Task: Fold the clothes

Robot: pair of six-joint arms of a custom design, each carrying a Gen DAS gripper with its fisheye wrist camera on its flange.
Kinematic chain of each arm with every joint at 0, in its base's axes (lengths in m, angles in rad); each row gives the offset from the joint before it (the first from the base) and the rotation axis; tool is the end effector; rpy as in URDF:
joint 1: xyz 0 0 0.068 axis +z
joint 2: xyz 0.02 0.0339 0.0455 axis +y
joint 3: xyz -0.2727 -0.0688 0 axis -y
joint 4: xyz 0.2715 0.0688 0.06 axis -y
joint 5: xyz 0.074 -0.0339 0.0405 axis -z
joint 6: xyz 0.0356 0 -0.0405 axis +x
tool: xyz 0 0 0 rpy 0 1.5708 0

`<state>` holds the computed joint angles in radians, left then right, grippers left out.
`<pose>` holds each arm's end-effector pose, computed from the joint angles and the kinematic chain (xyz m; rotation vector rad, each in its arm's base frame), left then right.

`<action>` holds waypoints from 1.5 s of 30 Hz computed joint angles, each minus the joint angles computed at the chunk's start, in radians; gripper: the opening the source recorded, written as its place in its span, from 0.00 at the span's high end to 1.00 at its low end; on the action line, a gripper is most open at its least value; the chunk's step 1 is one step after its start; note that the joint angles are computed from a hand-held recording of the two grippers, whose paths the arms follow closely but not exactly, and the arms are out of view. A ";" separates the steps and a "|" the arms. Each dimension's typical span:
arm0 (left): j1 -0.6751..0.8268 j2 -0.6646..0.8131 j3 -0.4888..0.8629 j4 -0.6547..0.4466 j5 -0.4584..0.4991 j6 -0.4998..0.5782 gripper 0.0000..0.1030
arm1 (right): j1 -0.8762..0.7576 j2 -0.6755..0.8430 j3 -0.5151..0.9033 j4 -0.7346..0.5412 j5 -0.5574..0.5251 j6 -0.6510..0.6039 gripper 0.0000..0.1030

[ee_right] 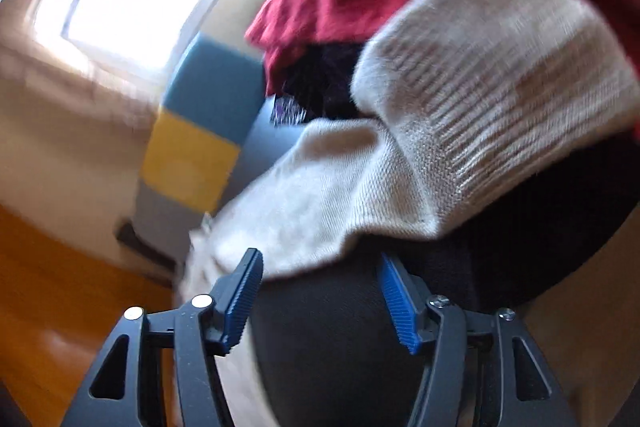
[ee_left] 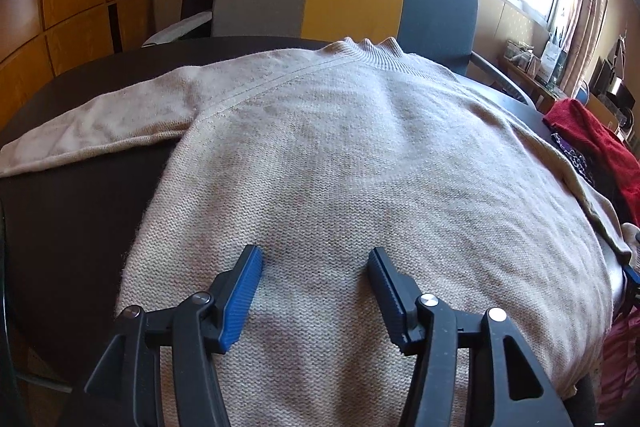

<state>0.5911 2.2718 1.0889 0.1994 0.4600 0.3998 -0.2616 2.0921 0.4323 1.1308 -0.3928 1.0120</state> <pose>0.3516 0.2169 0.0051 -0.0604 2.4175 -0.1501 0.2776 -0.0602 0.0203 1.0861 1.8833 0.8540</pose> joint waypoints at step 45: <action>0.041 0.023 -0.003 0.004 0.133 0.021 0.23 | 0.810 0.632 1.884 -1.659 0.426 -1.020 0.76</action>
<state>0.6321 2.2951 1.0855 0.2037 0.5926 0.4206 0.5482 2.7244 2.3165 -0.5279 0.0335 -0.0084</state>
